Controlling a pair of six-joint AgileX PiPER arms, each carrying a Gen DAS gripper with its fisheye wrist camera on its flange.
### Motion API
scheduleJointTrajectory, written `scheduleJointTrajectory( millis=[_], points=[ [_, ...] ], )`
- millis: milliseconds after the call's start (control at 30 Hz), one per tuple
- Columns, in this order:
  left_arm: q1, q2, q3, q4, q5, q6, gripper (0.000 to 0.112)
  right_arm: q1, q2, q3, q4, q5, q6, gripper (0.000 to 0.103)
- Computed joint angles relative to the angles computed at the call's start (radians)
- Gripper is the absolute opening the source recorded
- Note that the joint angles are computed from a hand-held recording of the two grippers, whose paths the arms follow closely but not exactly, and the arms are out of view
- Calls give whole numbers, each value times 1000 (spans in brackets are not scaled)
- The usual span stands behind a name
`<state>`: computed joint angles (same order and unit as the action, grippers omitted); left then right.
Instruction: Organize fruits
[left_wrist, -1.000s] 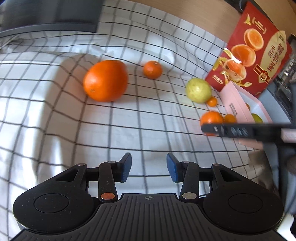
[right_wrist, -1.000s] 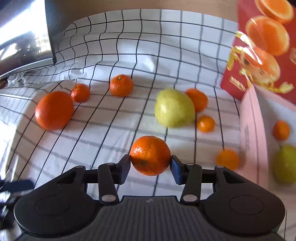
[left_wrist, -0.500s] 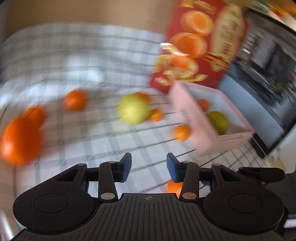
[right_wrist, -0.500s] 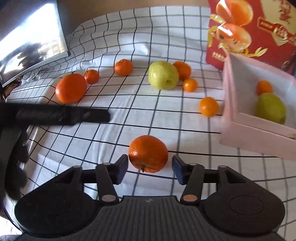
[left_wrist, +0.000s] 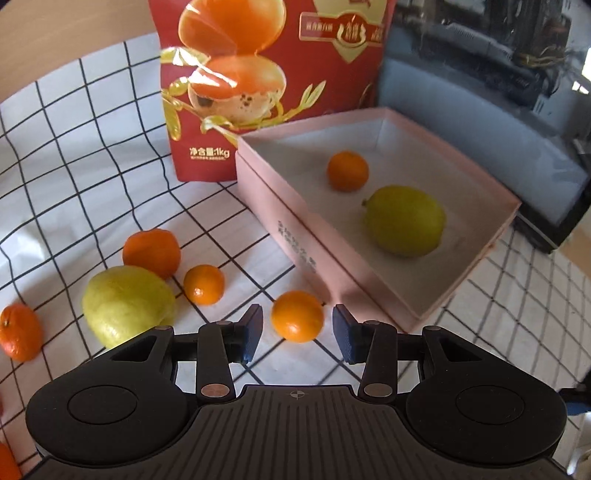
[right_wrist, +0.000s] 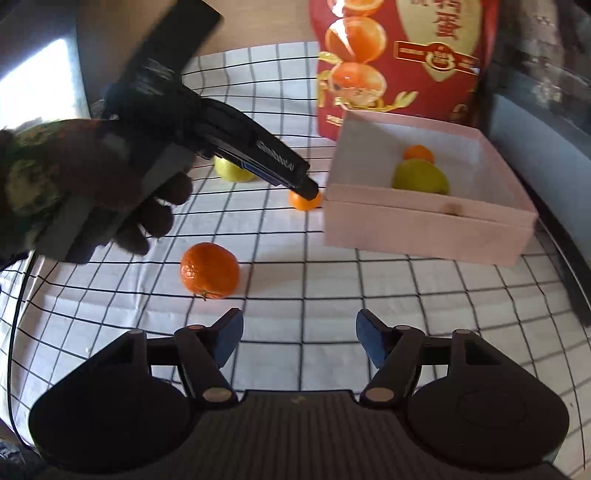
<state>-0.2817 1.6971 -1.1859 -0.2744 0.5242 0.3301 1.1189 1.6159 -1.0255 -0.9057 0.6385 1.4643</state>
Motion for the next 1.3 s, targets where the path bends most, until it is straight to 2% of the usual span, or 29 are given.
scheduleJointTrajectory(
  millis=[233,400,567,700,867,1033,1133,1300],
  points=[
    [-2,56,-24,23,-26,-29,43,11,-7,39,-5,21,40,72],
    [9,26,9,9,-45,-36,39,11,4,33,-5,27,44,74],
    [87,-156,207,-184,-93,74,39,20,24,26,-38,30,72,74],
    [181,-355,410,-239,-106,76,39,28,26,20,-94,1,115,75],
    [352,-576,577,-226,-24,33,39,31,56,-26,-152,-67,135,80],
    [458,-733,665,-162,49,4,39,39,161,-145,-60,-98,-35,81],
    [506,-798,701,-165,93,24,39,41,220,-206,-16,-95,-99,81],
    [573,-829,732,-218,129,87,39,54,304,-286,-19,-23,-125,83]
  ],
)
